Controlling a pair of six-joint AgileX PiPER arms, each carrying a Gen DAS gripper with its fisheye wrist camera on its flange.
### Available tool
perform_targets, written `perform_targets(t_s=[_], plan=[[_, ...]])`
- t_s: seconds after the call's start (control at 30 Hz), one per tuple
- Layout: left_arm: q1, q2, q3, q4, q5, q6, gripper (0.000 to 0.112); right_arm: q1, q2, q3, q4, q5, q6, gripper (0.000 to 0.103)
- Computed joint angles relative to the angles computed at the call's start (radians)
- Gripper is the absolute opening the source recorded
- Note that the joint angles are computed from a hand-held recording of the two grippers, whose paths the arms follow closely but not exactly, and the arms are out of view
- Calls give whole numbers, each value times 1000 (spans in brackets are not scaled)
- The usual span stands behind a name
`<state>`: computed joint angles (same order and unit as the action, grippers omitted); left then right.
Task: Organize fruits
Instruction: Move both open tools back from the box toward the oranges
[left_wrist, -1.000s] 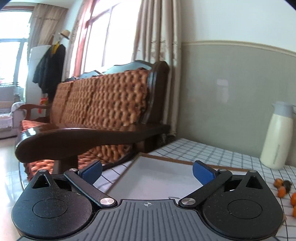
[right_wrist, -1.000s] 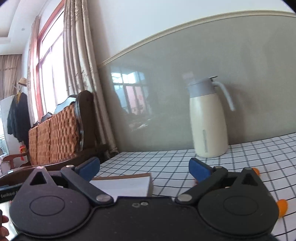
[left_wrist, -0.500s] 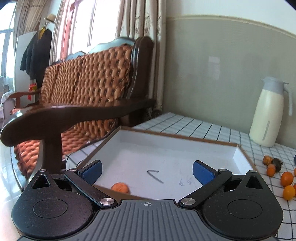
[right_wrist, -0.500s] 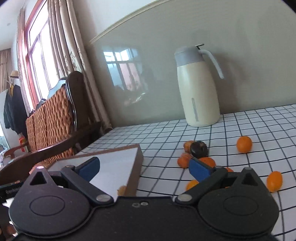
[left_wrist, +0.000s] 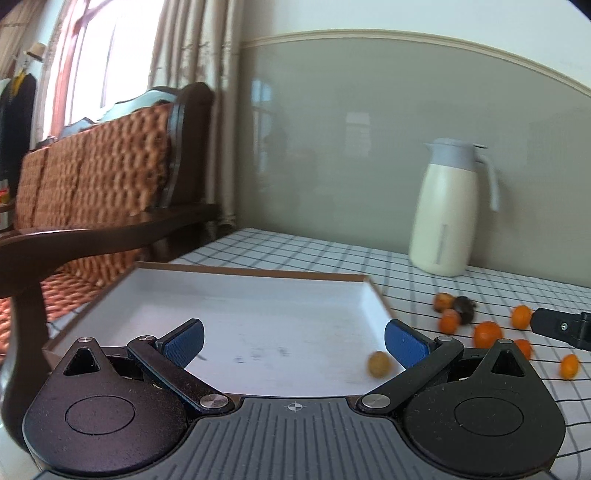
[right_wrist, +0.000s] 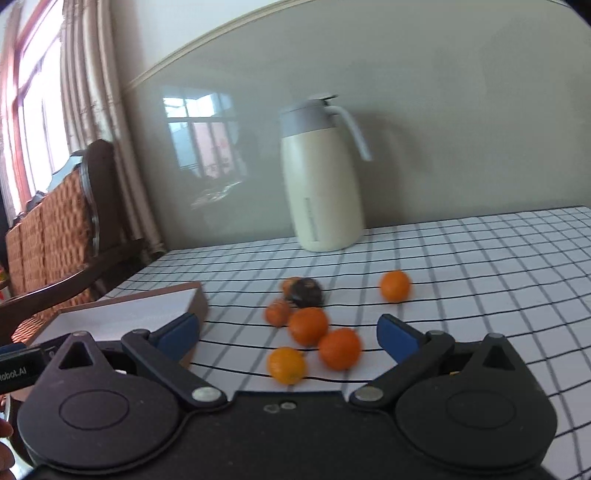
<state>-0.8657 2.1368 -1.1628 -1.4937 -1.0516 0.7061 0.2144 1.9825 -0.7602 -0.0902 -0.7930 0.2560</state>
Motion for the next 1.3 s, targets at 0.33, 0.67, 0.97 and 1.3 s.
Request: perform_targets(t_s=[0.33, 0.67, 0.97, 1.3], plan=[[-23, 82, -152, 12, 79, 100, 103, -91, -27, 36, 38, 19, -13, 93], [-41, 170, -308, 6, 152, 205, 103, -153, -11, 21, 6, 81, -2, 63], [-33, 237, -431, -43, 227, 312, 90, -168, 3, 3, -14, 122, -13, 57], [-24, 335, -598, -135, 255, 442, 85, -189, 38, -43, -17, 174, 7, 57]])
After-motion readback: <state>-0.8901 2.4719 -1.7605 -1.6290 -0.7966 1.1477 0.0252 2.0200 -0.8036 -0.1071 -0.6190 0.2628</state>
